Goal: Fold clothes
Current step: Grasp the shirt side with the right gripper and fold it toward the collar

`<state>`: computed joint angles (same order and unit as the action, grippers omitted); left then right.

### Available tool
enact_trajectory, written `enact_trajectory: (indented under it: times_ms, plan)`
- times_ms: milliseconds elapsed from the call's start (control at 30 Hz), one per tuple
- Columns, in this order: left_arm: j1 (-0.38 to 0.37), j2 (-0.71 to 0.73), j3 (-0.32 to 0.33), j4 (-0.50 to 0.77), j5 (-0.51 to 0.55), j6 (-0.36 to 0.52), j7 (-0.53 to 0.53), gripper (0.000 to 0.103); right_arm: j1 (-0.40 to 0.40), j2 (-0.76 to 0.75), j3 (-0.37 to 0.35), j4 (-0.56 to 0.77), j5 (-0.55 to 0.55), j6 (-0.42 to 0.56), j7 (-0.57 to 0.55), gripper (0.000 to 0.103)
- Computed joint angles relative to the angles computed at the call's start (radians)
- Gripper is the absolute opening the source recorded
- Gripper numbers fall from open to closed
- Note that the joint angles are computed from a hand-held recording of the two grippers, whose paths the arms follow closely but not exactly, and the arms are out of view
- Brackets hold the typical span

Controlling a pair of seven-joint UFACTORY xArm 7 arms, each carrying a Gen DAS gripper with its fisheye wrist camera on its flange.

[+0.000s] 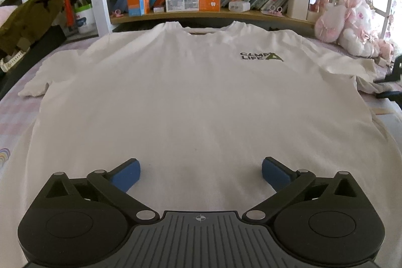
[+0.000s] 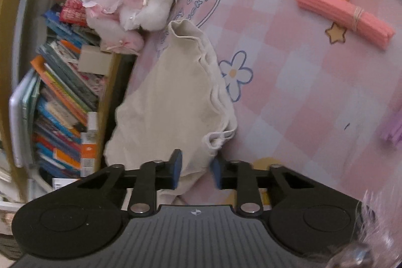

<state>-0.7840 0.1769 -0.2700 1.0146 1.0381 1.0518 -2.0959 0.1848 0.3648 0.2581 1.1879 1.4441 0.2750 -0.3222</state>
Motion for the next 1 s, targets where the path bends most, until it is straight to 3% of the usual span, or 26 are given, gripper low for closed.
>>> enact_trajectory:
  times_ms: [100,233,300,433,567,667,733,800,867,900,933,1000]
  plan:
    - [-0.005,0.003,0.000,-0.002,0.013,0.006,-0.011,0.103,0.025,0.004,-0.003,0.007,-0.049,-0.071,0.020,0.008]
    - [-0.013,0.006,-0.002,-0.008,0.044,0.016,-0.031,0.103,0.054,0.019,0.007,0.041,-0.202,-0.165,0.043,0.008]
    - [-0.018,0.009,-0.002,-0.010,0.059,0.022,-0.042,0.103,0.106,0.028,-0.035,0.058,-0.364,-0.189,0.122,0.008]
    - [-0.023,0.014,-0.003,-0.012,0.079,0.029,-0.057,0.103,0.271,0.066,-0.192,0.135,-0.717,-0.191,0.281,0.008]
    - [-0.022,0.013,-0.003,-0.015,0.084,0.027,-0.061,0.103,0.355,0.133,-0.235,0.263,-0.963,-0.148,0.261,0.008]
    - [-0.023,0.013,-0.004,-0.015,0.084,0.028,-0.062,0.103,0.322,0.166,-0.125,0.331,-1.090,-0.084,0.097,0.008]
    - [-0.023,0.013,-0.004,-0.017,0.086,0.026,-0.064,0.103,0.277,0.182,-0.028,0.363,-1.157,0.043,-0.034,0.008]
    - [-0.023,0.012,-0.004,-0.019,0.088,0.024,-0.065,0.103,0.269,0.190,0.012,0.366,-1.217,0.134,-0.086,0.009]
    - [-0.022,0.012,-0.004,-0.021,0.090,0.022,-0.066,0.103,0.267,0.182,0.019,0.339,-1.228,0.136,-0.072,0.024]
    - [-0.022,0.011,-0.004,-0.021,0.091,0.020,-0.065,0.103,0.267,0.178,0.022,0.326,-1.233,0.137,-0.066,0.041]
    - [-0.021,0.011,-0.004,-0.022,0.092,0.019,-0.065,0.103,0.267,0.174,0.024,0.313,-1.237,0.138,-0.060,0.048]
    - [-0.021,0.011,-0.004,-0.022,0.093,0.018,-0.065,0.103,0.211,0.165,0.077,0.296,-1.170,0.140,-0.083,0.049]
